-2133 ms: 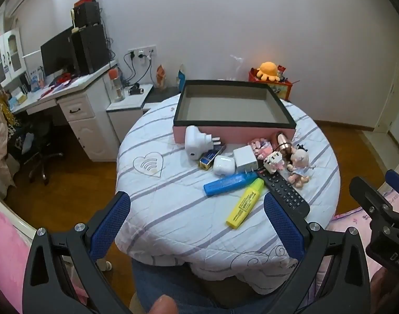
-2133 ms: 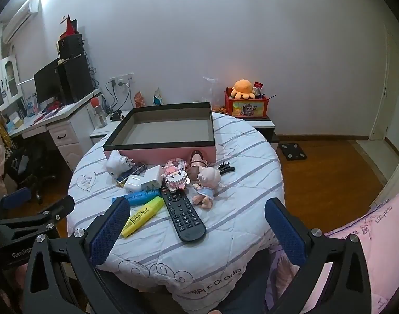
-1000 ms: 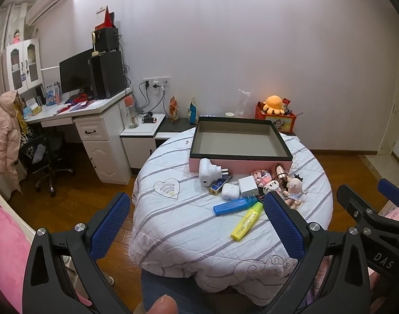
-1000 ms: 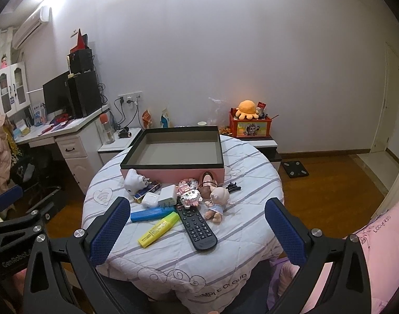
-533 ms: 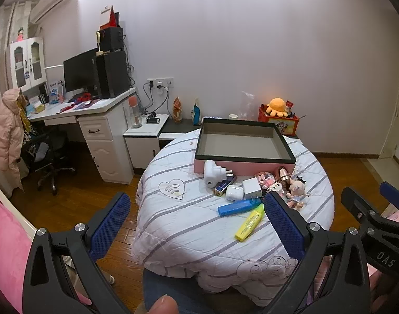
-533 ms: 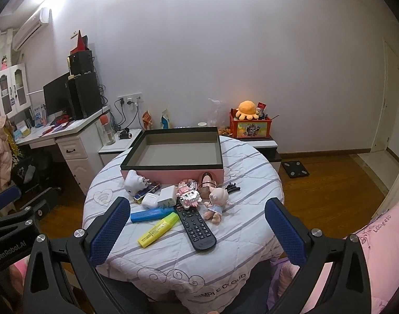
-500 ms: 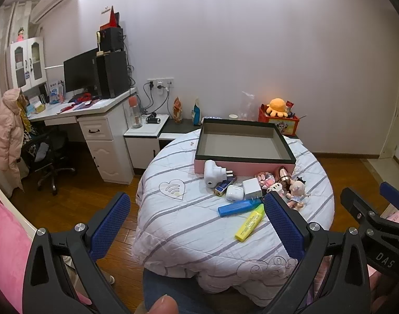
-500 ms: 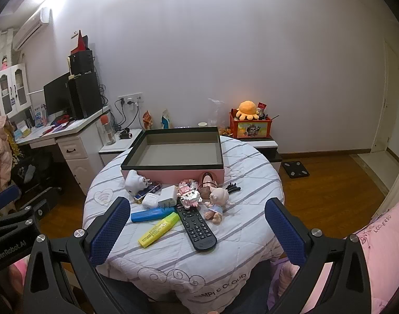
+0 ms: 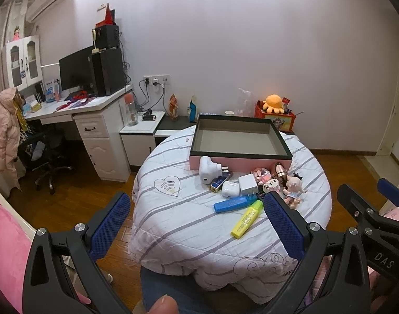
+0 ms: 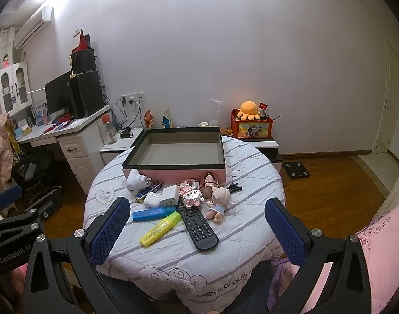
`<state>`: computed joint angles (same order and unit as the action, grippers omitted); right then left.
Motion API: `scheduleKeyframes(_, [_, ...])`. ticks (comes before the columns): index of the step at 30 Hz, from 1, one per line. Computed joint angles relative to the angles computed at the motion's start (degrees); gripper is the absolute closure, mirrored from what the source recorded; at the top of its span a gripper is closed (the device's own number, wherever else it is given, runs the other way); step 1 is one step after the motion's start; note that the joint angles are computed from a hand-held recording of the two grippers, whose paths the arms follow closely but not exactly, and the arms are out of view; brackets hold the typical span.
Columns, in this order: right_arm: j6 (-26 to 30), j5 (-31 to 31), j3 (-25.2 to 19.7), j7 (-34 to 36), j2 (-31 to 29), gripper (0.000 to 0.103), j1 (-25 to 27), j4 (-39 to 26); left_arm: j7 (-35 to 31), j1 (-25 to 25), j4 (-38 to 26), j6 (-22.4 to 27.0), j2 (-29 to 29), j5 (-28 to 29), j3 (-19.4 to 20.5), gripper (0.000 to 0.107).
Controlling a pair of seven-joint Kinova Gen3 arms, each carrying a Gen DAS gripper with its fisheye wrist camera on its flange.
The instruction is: Organize rigid objects
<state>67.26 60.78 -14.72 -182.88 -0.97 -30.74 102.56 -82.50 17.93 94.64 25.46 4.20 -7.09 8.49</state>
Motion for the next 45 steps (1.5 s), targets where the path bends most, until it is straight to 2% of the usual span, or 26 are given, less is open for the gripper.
scheduleKeyframes(21, [-1.20,-1.10,0.67,0.89,0.29,0.000,0.85,0.03,0.10,0.61,-0.49,0.50,1.26,-0.08,-0.25,0.005])
scheduleKeyframes(27, [-2.71,-2.20,1.51,1.83,1.02,0.000,1.57,0.31,-0.28,0.63,-1.41,1.01,3.41,0.11,-0.42,0.005])
scheduleKeyframes(40, [-9.60,-7.59,5.36,6.66,4.04,0.000,5.05,1.32,-3.07,1.00,-3.32,-0.07,10.50,2.15,-1.10,0.005])
scheduleKeyframes(45, [-13.63,-10.96,7.29,11.29,6.35,0.000,6.61,1.16,-5.20,0.59,-5.22,0.59,13.96,3.59,-1.14,0.005])
